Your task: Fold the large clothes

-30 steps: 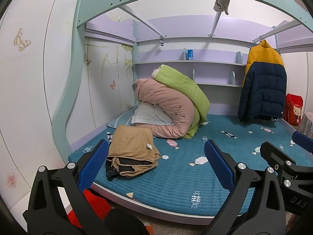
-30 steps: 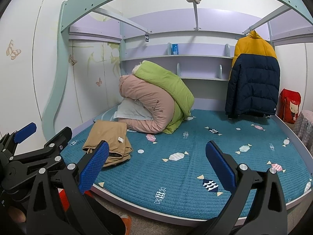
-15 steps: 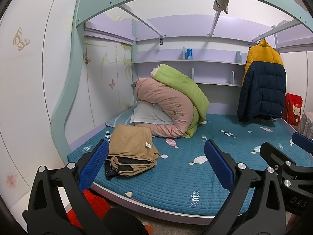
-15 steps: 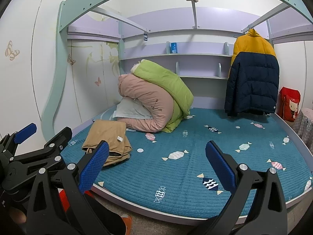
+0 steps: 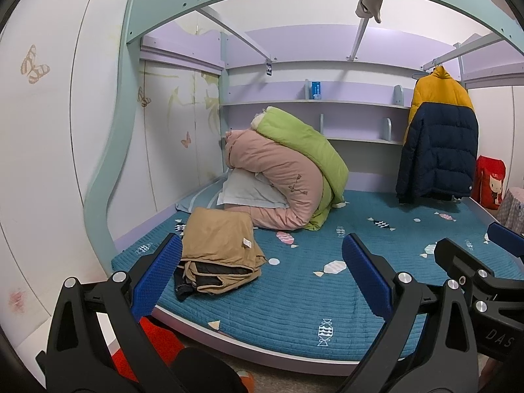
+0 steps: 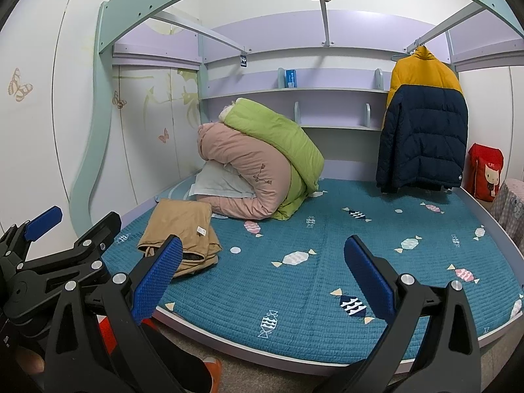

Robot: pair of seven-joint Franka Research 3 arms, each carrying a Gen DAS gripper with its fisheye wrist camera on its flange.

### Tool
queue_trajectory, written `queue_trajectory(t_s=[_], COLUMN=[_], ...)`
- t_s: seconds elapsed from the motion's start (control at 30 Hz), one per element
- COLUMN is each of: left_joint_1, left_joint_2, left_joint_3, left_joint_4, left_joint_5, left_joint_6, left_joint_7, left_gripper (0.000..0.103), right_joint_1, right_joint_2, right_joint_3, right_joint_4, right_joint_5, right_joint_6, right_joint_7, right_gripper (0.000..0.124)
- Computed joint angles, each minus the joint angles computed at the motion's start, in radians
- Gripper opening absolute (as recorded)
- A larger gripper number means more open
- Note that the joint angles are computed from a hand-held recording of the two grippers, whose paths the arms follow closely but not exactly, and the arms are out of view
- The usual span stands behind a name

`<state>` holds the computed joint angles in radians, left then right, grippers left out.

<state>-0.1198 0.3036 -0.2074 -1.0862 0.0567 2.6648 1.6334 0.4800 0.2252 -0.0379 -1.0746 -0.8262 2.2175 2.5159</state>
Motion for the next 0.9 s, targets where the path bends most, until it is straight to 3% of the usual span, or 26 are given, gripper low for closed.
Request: queue_trajectory(t_s=[0.37, 0.9], left_joint_1=[-0.006, -0.002], left_joint_2=[0.024, 0.033], left_joint_3=[0.002, -0.002], left_joint_4=[0.039, 0.031], left_joint_5=[0.005, 0.021], left_joint_6=[-0.029, 0.025], left_joint_7=[-0.001, 0.009], left_gripper=[0.098, 0.098], right_joint_1=[0.003, 0.007], right_joint_2=[0.012, 0.014], right_joint_3=[-0.003, -0.012], right_joint_4=[0.015, 0.014], right_joint_5=[0.018, 0.019], right_joint_6=[-0.009, -0.011], right_joint_7=[-0.006, -0.001], right_gripper=[0.095, 0.095])
